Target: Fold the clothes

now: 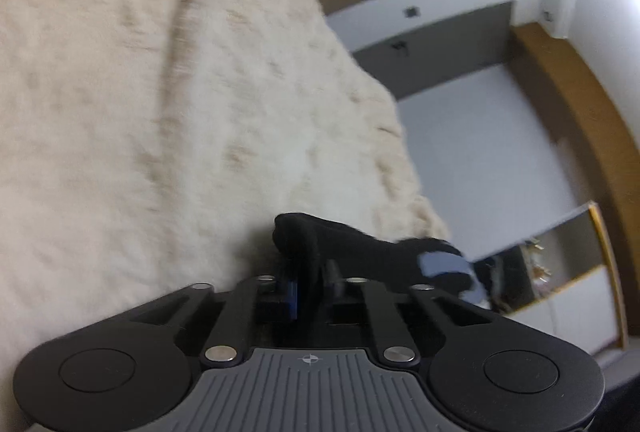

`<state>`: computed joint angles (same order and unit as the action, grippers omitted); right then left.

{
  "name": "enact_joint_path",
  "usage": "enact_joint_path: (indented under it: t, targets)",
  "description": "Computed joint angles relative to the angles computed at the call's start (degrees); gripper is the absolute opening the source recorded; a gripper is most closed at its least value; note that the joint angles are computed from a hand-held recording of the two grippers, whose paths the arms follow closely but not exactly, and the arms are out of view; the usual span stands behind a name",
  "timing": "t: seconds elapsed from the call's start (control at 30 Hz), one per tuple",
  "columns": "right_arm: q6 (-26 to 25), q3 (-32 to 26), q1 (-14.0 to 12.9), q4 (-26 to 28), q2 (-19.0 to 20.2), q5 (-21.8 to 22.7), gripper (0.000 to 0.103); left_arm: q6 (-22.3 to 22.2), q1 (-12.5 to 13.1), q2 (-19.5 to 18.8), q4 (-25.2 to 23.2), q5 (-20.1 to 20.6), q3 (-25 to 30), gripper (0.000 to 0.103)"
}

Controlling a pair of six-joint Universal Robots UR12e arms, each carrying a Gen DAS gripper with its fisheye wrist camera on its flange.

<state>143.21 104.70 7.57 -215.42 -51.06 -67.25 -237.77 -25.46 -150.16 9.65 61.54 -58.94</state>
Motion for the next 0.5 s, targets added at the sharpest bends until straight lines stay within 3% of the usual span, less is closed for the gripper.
enact_joint_path:
  t: [0.07, 0.23, 0.3, 0.43, 0.5]
  targets:
    - [-0.10, -0.04, 0.05, -0.01, 0.01, -0.12, 0.085, 0.37, -0.02, -0.01, 0.42, -0.54, 0.03, 0.009]
    - [-0.52, -0.14, 0.17, -0.17, 0.18, -0.49, 0.085, 4.13, -0.31, 0.63, -8.47, 0.39, 0.59, 0.011]
    - [-0.67, -0.11, 0.18, -0.26, 0.19, -0.58, 0.085, 3.84, -0.43, 0.21, -7.94, 0.52, 1.26, 0.004]
    - [-0.92, 0.08, 0.22, -0.41, 0.14, -0.75, 0.085, 6.13, -0.66, 1.46, -7.46, 2.54, 0.46, 0.003]
    - [-1.03, 0.13, 0.25, -0.42, 0.13, -0.82, 0.085, 8.06, -0.57, 4.01, -6.24, 4.57, -2.33, 0.003]
